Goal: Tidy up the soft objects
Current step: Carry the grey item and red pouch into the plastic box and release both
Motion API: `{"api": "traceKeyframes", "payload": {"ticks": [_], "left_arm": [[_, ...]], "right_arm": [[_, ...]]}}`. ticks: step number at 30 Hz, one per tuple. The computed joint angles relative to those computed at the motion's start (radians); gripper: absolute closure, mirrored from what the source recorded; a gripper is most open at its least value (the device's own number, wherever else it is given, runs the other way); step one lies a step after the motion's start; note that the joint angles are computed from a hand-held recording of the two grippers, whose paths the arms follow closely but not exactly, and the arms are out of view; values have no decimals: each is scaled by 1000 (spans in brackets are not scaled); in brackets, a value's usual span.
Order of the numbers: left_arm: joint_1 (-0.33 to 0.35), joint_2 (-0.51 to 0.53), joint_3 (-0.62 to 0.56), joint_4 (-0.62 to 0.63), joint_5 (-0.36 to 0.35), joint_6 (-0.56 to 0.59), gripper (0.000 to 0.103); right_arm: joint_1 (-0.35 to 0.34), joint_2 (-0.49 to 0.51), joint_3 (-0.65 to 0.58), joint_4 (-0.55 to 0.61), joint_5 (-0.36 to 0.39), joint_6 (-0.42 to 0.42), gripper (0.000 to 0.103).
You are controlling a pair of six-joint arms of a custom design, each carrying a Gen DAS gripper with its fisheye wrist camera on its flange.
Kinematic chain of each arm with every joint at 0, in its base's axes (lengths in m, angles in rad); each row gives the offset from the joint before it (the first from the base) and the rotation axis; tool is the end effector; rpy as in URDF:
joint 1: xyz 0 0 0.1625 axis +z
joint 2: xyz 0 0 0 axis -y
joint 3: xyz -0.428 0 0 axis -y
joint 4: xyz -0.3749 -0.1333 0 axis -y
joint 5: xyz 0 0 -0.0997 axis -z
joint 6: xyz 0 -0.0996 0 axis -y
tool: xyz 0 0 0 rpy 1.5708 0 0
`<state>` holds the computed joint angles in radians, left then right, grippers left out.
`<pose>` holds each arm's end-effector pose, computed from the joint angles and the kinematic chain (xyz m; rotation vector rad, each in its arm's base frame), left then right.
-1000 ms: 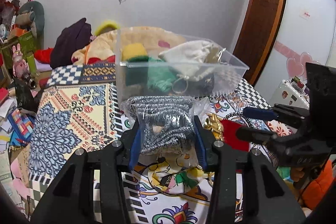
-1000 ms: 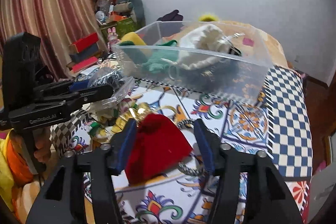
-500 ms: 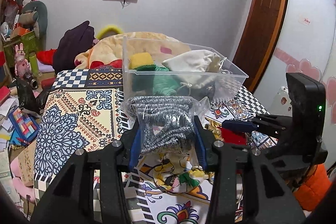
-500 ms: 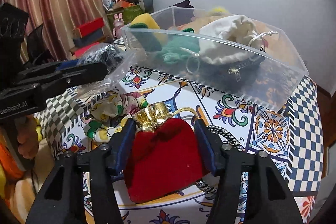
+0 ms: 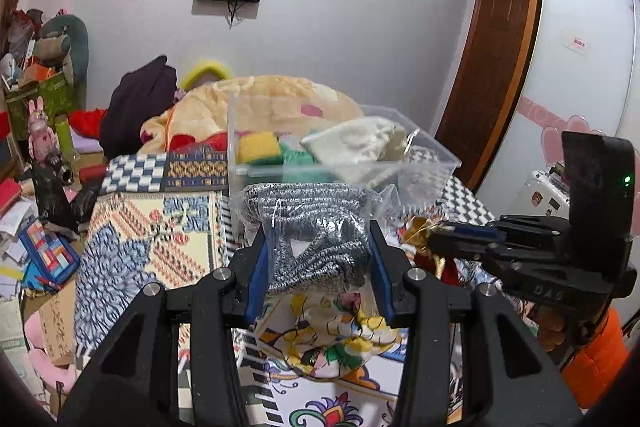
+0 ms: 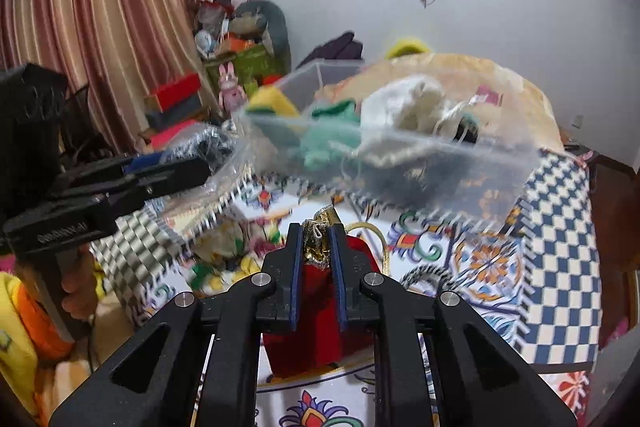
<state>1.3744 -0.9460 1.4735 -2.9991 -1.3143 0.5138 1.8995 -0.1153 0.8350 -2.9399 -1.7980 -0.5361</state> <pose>0.0166 -0.7290 0.3392 0.7289 2.4178 -1.1521 0.3778 -0.7641 -0.0524 1.0454 -2.5144 0.8789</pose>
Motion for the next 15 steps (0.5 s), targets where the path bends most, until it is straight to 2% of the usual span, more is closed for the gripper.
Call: {"api": "traceKeyframes", "payload": {"ticks": [8, 15], "left_arm": [[-37, 12, -35, -69, -5, 49, 59], [-48, 85, -167, -9, -22, 30, 59]], "right_arm": [[17, -26, 8, -152, 25, 0, 91], [14, 25, -121, -212, 22, -15, 91]]}}
